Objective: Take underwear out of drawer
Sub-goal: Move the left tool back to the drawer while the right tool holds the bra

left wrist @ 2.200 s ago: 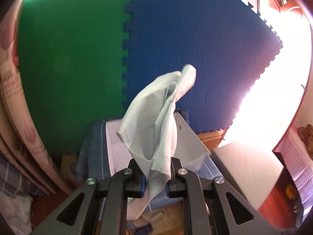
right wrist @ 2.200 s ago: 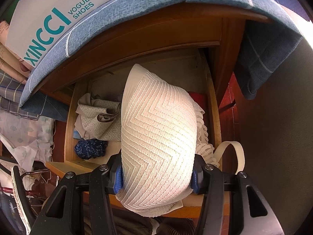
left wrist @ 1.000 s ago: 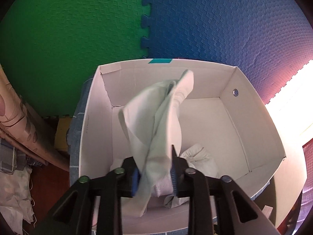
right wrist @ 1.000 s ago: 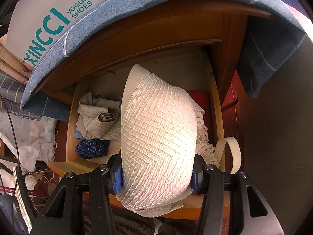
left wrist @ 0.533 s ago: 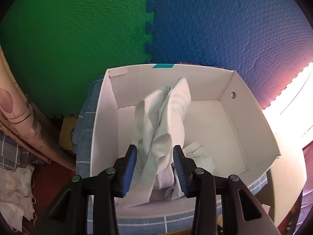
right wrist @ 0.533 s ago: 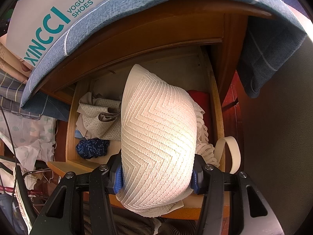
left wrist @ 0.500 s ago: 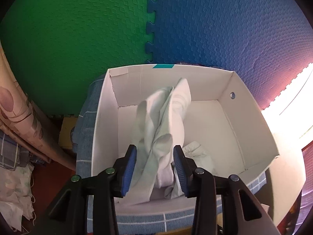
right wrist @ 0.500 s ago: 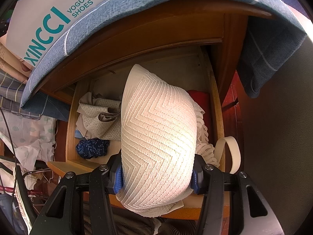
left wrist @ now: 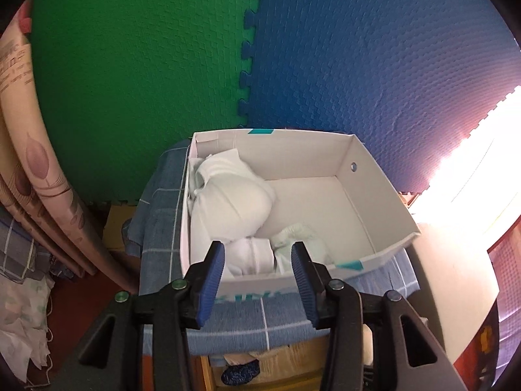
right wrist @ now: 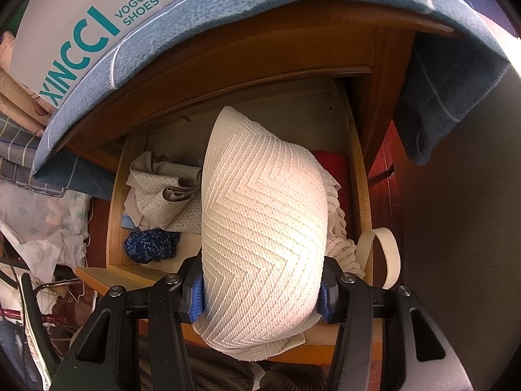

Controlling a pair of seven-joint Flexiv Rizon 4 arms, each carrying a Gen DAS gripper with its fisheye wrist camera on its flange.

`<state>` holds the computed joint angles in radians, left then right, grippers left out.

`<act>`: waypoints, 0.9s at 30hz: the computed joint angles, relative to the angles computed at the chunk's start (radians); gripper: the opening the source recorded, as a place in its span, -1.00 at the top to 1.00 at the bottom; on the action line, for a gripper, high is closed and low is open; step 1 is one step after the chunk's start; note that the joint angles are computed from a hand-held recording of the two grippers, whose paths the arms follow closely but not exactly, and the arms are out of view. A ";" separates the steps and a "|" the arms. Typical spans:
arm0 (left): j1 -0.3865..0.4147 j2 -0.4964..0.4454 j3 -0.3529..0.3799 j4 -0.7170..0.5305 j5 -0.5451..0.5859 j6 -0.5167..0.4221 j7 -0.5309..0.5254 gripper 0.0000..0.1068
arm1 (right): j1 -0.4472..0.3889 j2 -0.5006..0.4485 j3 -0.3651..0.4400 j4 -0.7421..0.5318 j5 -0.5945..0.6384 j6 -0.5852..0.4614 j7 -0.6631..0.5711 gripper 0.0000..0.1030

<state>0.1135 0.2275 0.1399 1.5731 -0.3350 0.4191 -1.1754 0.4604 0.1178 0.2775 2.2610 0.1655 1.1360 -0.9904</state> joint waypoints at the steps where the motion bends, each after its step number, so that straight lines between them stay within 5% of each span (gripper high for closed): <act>1: -0.001 0.015 0.003 0.015 0.002 0.004 -0.004 0.17 | 0.000 -0.003 0.001 -0.001 -0.004 0.001 0.003 0.05; 17: 0.027 0.292 0.012 0.391 0.223 0.113 -0.090 0.13 | 0.005 0.018 0.006 0.020 -0.048 0.066 0.014 0.05; 27: 0.055 0.372 -0.008 0.590 0.318 0.113 -0.195 0.13 | 0.006 0.066 0.012 0.005 -0.130 -0.011 0.026 0.05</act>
